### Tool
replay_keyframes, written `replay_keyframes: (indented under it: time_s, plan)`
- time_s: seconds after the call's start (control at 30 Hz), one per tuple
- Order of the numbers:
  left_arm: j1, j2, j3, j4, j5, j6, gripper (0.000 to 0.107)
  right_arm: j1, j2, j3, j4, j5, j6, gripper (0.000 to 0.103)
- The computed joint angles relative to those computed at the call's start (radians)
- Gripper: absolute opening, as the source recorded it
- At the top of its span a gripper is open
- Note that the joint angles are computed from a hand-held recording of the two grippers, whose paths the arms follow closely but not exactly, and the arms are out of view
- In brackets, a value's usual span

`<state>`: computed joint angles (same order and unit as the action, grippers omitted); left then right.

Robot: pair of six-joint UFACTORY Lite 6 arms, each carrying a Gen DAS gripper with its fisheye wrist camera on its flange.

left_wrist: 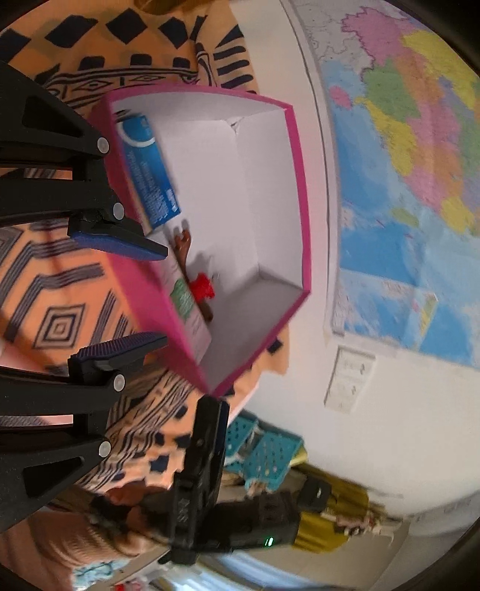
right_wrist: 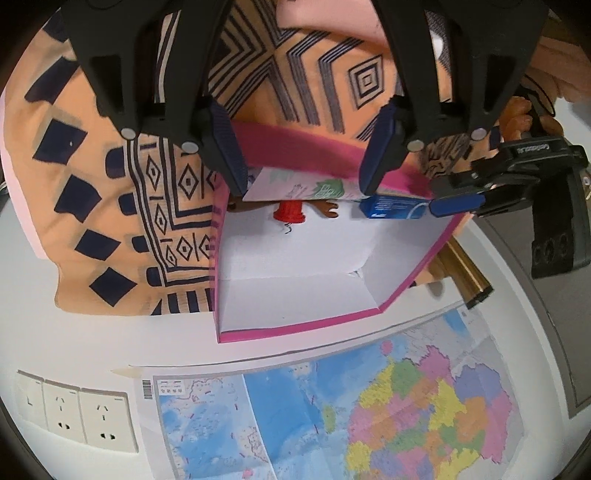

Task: Organize rigid objects
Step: 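Reach the right tool to the pink tube and grasp it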

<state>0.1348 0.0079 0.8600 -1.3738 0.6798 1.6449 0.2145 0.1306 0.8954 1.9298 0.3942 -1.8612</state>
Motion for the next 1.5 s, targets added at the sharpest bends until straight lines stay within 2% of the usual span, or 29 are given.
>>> replay_keyframes:
  time_s: [0.13,0.27,0.63,0.93,1.5]
  plan:
    - [0.040,-0.094,-0.106,0.019,0.061,0.038,0.042,-0.036,-0.085,-0.116,-0.018,0.081,0.005,0.068]
    - [0.066,-0.116,-0.181,0.068,0.108,0.029,0.042,-0.052,-0.125,-0.218,-0.024,0.106,-0.004,0.069]
    - [0.079,-0.128,-0.343,0.164,0.120,0.002,0.042,-0.080,-0.044,-0.401,0.040,0.132,-0.101,0.069]
    - [0.105,-0.180,-0.431,0.203,0.131,-0.016,0.042,-0.054,-0.059,-0.459,0.118,0.150,-0.181,0.069]
    - [-0.008,-0.190,-0.463,0.116,0.038,-0.036,0.042,0.013,-0.096,-0.510,0.258,0.153,-0.266,0.066]
